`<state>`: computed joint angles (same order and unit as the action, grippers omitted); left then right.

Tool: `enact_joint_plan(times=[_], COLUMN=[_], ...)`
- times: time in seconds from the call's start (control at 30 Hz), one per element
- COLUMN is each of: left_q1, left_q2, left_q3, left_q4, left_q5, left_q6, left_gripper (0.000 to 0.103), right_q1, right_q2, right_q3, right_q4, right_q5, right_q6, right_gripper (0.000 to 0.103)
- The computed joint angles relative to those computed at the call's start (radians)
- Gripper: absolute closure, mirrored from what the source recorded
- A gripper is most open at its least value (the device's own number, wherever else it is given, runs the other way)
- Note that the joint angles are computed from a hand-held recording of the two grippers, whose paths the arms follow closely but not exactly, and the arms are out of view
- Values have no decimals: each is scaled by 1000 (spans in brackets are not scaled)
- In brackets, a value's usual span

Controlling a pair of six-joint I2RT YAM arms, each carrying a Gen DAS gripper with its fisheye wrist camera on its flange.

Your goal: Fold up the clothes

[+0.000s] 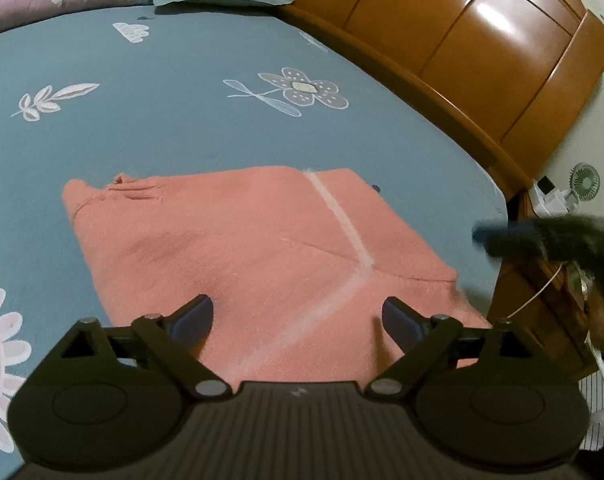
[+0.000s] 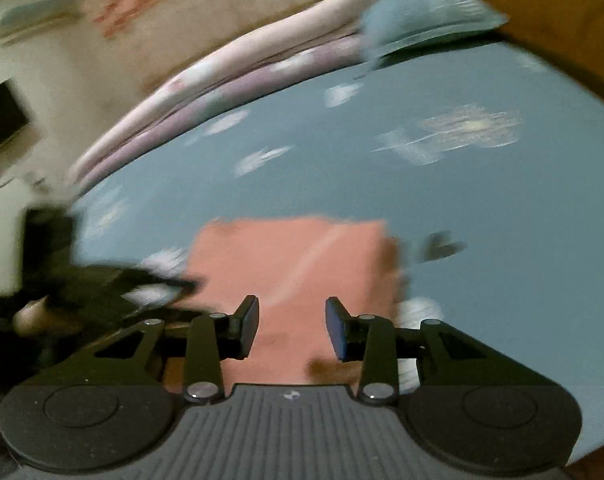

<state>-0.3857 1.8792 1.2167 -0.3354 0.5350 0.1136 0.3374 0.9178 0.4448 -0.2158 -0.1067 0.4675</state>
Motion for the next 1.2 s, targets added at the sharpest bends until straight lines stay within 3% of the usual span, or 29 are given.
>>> enact_joint_plan(times=[0.1, 0.2, 0.27, 0.33, 0.47, 0.53, 0.6, 0.73, 0.87, 1.0, 1.1, 1.2], left_q1=[5, 8, 9, 16, 57, 69, 61, 66, 81, 68, 43, 56], left_q2=[13, 30, 36, 21, -50, -54, 0, 38, -7, 46, 89, 10], left_q3=[24, 48, 72, 85, 54, 49, 73, 67, 44, 95, 119, 40], left_q4=[-28, -37, -61, -87, -102, -107, -132, -113, -63, 1, 3, 51], left_q5=[11, 24, 21, 34, 142, 177, 134, 115, 129, 127, 49, 50], left_q6=[17, 22, 21, 31, 86, 96, 60, -6, -55, -170, -231, -258], left_gripper=[12, 12, 12, 13, 13, 13, 13, 15, 14, 14, 15, 15], right_q1=[154, 256, 248, 341, 426, 398, 351, 215, 130, 67, 37, -39], right_q2=[113, 197, 127, 98, 121, 172, 255, 417, 385, 387, 363, 319], right_q3=[-13, -67, -92, -48, 49, 81, 113, 124, 52, 44, 69, 114], right_q4=[-7, 1, -11, -89, -125, -64, 12, 113, 189, 209, 157, 102], right_q5=[103, 254, 259, 380, 499, 492, 470, 337, 217, 133, 82, 6], right_q6=[22, 95, 210, 261, 262, 204, 139, 70, 71, 17, -43, -149], right_gripper=[65, 101, 101, 90, 89, 89, 88, 81, 81, 81, 81, 79])
